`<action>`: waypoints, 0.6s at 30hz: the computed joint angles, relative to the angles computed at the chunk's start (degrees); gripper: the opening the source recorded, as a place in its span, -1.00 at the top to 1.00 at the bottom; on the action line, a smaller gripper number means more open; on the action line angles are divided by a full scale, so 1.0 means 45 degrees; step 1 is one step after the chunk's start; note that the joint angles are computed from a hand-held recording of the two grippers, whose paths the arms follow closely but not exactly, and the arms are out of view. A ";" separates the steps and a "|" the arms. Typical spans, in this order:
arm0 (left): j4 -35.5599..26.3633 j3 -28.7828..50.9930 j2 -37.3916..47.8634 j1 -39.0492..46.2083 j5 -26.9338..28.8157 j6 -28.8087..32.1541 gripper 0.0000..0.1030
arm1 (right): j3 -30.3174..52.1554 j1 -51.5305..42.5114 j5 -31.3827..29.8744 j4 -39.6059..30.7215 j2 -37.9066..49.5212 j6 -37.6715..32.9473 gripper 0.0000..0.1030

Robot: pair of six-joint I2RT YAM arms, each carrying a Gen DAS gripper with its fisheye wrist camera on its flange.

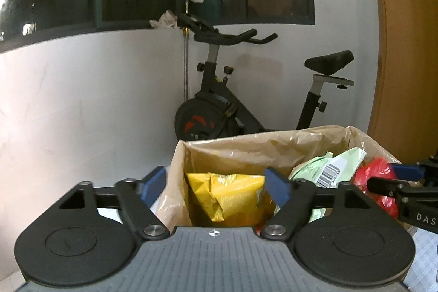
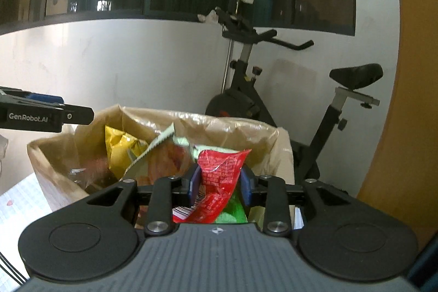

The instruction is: Organize snacks

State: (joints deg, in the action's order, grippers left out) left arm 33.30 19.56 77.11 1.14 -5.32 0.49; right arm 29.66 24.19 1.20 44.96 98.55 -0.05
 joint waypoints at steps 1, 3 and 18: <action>-0.0204 -0.0050 -0.0184 0.0152 0.0177 -0.0060 -0.66 | -0.0011 -0.0048 -0.0081 -0.0120 -0.0042 0.0138 0.23; -0.0526 -0.0086 -0.0463 0.0353 0.0408 -0.0148 -0.69 | -0.0138 -0.0156 -0.0221 -0.0264 -0.0230 0.0482 -0.15; -0.2183 -0.0724 -0.3205 -0.0110 -0.0531 -0.0073 -0.83 | -0.1014 0.0170 0.0512 -0.2146 -0.3096 0.1614 -0.94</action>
State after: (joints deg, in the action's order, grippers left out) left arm 23.48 16.30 62.69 0.64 -7.71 0.16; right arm 25.10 24.96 3.51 35.30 84.61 7.21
